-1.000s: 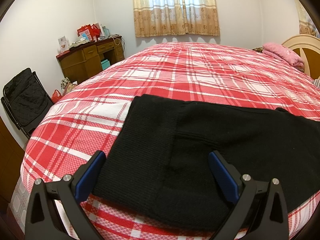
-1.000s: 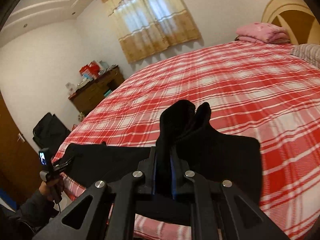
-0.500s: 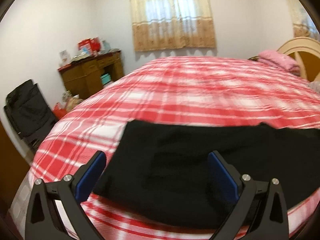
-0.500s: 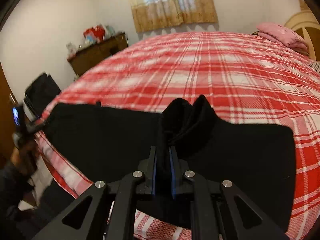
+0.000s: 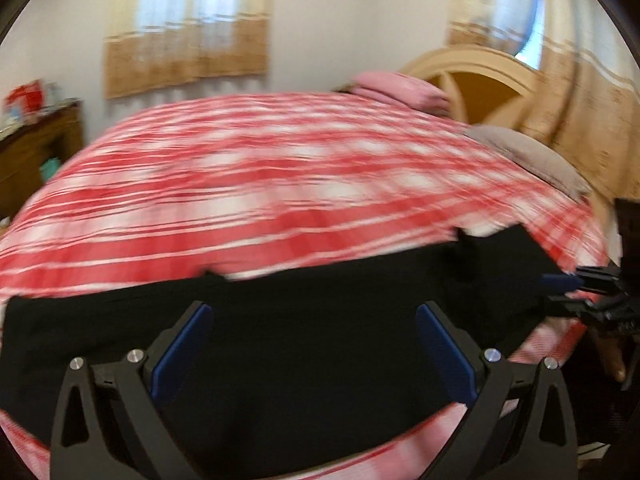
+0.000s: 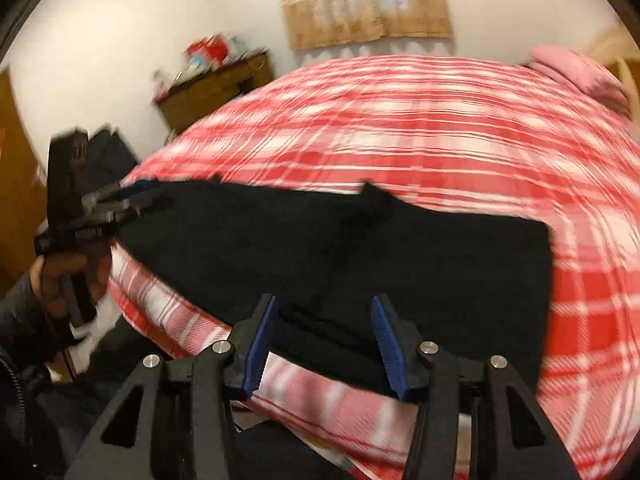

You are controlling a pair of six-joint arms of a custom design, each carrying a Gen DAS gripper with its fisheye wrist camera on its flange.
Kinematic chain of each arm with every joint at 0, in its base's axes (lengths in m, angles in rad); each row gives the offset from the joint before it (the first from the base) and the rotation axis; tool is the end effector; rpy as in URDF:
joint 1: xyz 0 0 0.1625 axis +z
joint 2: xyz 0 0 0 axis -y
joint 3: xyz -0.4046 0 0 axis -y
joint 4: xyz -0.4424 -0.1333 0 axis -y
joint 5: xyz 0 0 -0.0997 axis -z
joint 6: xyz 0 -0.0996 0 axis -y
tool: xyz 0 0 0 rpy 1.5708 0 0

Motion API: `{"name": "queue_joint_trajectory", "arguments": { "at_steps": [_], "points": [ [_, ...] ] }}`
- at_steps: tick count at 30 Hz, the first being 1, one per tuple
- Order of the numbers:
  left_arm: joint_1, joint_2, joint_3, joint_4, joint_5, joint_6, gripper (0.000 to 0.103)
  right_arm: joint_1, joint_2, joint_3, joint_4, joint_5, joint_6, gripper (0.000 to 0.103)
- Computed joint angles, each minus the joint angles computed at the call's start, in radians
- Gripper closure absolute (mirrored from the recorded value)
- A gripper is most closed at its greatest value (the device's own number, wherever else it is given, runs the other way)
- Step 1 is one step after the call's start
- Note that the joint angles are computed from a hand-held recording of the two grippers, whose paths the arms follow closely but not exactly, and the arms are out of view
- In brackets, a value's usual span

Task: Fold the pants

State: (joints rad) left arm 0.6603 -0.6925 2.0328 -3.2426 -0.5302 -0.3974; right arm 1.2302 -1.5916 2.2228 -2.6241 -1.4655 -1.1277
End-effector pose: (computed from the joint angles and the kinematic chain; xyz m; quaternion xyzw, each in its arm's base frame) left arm -0.2787 -0.4940 -0.0251 0.1378 0.8486 -0.4119 0.3021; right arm -0.0249 -0.5007 0.2564 0.3846 -0.8976 0.1898 0.1020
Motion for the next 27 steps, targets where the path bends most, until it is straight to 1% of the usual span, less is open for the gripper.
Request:
{"name": "queue_joint_trajectory", "arguments": {
  "at_steps": [1, 3, 4, 5, 6, 9, 12, 13, 14, 16, 17, 18, 19, 20, 21, 22, 26, 27],
  "points": [
    [0.004, 0.017, -0.027, 0.012, -0.029, 0.012, 0.001, -0.023, -0.005, -0.007, -0.005, 0.024, 0.024, 0.052],
    [0.021, 0.057, -0.093, 0.038, -0.106, 0.036, 0.008, -0.060, -0.012, -0.012, -0.026, 0.072, 0.058, 0.052],
    [0.027, 0.067, -0.114, 0.058, -0.140, 0.039, 0.014, -0.074, -0.013, -0.017, -0.029, 0.095, 0.075, 0.052],
    [0.040, 0.082, -0.148, 0.089, -0.178, 0.044, 0.017, -0.084, -0.011, -0.021, -0.033, 0.115, 0.095, 0.052],
    [0.052, 0.099, -0.183, 0.119, -0.212, 0.038, 0.017, -0.092, -0.008, -0.025, -0.037, 0.134, 0.114, 0.052],
    [0.072, 0.141, -0.251, 0.145, -0.283, 0.029, 0.018, -0.111, -0.010, -0.018, -0.058, 0.180, 0.138, 0.052],
    [0.082, 0.179, -0.305, 0.183, -0.306, 0.006, 0.018, -0.125, -0.020, 0.000, -0.093, 0.214, 0.140, 0.052],
    [0.089, 0.189, -0.320, 0.192, -0.327, 0.003, 0.022, -0.127, -0.020, 0.001, -0.104, 0.220, 0.146, 0.052],
    [0.089, 0.194, -0.327, 0.203, -0.334, -0.001, 0.031, -0.131, -0.021, 0.004, -0.118, 0.231, 0.153, 0.052],
    [0.091, 0.211, -0.352, 0.244, -0.333, 0.004, 0.041, -0.138, -0.023, 0.005, -0.129, 0.247, 0.166, 0.052],
    [0.086, 0.216, -0.354, 0.248, -0.314, 0.013, 0.044, -0.139, -0.021, 0.002, -0.133, 0.249, 0.176, 0.052],
    [0.084, 0.217, -0.351, 0.239, -0.312, 0.027, 0.049, -0.140, -0.018, -0.001, -0.140, 0.250, 0.190, 0.052],
    [0.085, 0.211, -0.345, 0.234, -0.325, 0.037, 0.065, -0.142, -0.014, -0.004, -0.143, 0.252, 0.196, 0.052],
    [0.086, 0.205, -0.341, 0.234, -0.330, 0.036, 0.077, -0.142, -0.012, -0.007, -0.144, 0.254, 0.202, 0.052],
    [0.089, 0.194, -0.329, 0.224, -0.347, 0.033, 0.082, -0.143, -0.011, -0.008, -0.145, 0.255, 0.203, 0.052],
    [0.091, 0.185, -0.319, 0.208, -0.364, 0.035, 0.085, -0.143, -0.010, -0.007, -0.151, 0.257, 0.203, 0.052],
    [0.073, 0.160, -0.276, 0.135, -0.366, 0.035, 0.085, -0.150, -0.013, 0.000, -0.169, 0.275, 0.200, 0.052],
    [0.066, 0.150, -0.260, 0.112, -0.356, 0.028, 0.085, -0.151, -0.013, 0.000, -0.170, 0.278, 0.203, 0.052]
  ]
}}
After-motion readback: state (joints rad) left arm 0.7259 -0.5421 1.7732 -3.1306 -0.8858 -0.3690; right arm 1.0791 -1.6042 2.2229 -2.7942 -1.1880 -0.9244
